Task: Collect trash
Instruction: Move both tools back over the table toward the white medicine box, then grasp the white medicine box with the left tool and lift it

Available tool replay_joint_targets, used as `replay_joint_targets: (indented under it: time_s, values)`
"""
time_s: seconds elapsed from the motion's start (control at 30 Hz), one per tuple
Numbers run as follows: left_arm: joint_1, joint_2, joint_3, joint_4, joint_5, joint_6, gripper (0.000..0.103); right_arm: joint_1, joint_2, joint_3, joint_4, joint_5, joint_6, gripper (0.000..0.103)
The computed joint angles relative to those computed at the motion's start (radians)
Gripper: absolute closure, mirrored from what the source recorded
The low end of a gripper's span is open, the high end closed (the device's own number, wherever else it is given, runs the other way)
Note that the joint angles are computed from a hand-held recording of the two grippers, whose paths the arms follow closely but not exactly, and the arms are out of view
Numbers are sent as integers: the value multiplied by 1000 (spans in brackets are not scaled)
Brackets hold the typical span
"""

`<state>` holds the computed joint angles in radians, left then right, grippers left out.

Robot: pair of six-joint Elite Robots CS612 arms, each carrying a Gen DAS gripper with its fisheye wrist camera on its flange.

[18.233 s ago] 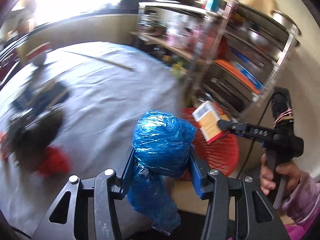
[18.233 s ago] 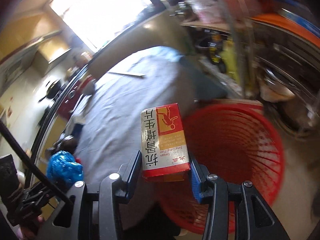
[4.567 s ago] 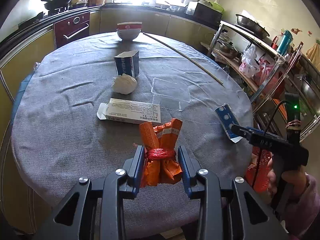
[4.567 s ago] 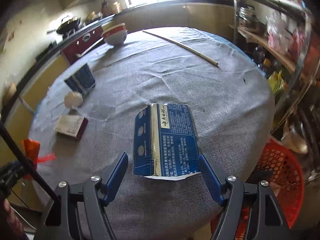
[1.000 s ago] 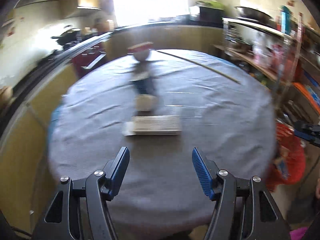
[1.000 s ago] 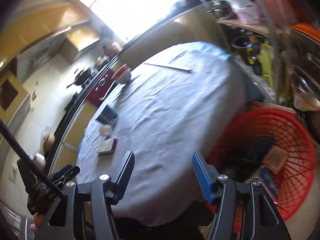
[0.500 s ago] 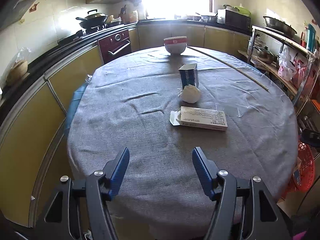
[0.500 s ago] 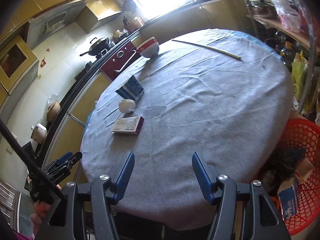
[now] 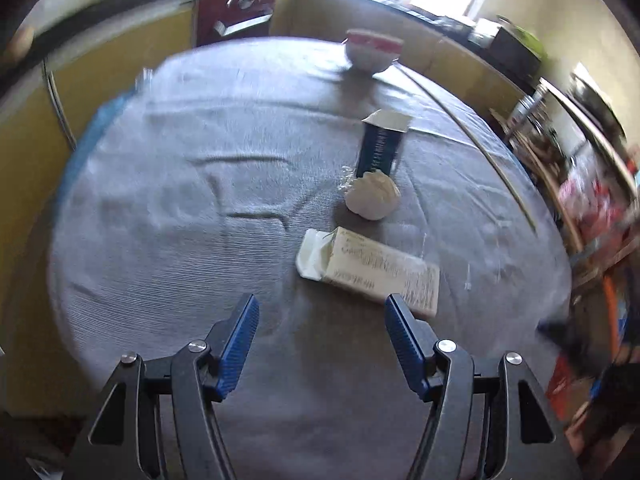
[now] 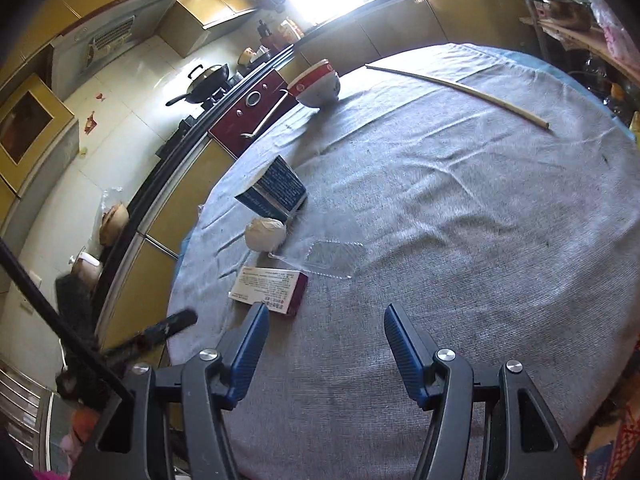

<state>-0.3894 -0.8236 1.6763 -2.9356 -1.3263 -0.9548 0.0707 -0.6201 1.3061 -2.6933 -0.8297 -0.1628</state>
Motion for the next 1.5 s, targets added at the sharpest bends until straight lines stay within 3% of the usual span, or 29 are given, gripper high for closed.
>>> replay_joint_targets:
  time_s: [0.13, 0.3, 0.43, 0.7, 1.0, 1.07, 1.27, 1.5]
  values:
    - [33, 46, -72, 29, -110, -143, 37, -6, 13, -6, 21, -3, 19, 39]
    - [47, 90, -132, 40, -174, -311, 37, -18, 19, -3, 9, 6, 41, 39]
    - [45, 105, -159, 67, -157, -402, 37, -25, 19, 1, -13, 15, 42, 39]
    - [34, 121, -216, 152, -110, -454, 37, -35, 31, -10, -10, 33, 58, 39]
    - [28, 150, -311, 328, -28, -305, 38, -43, 30, -1, -40, 40, 81, 39]
    - [25, 153, -320, 359, -7, -270, 46, -43, 28, 3, -45, 38, 79, 39]
    - [27, 159, -331, 361, -13, -6, 47, -37, 22, 0, -43, 21, 52, 39]
    - [67, 159, -329, 335, -168, 378, 47, -10, 36, -60, 22, -10, -85, 37]
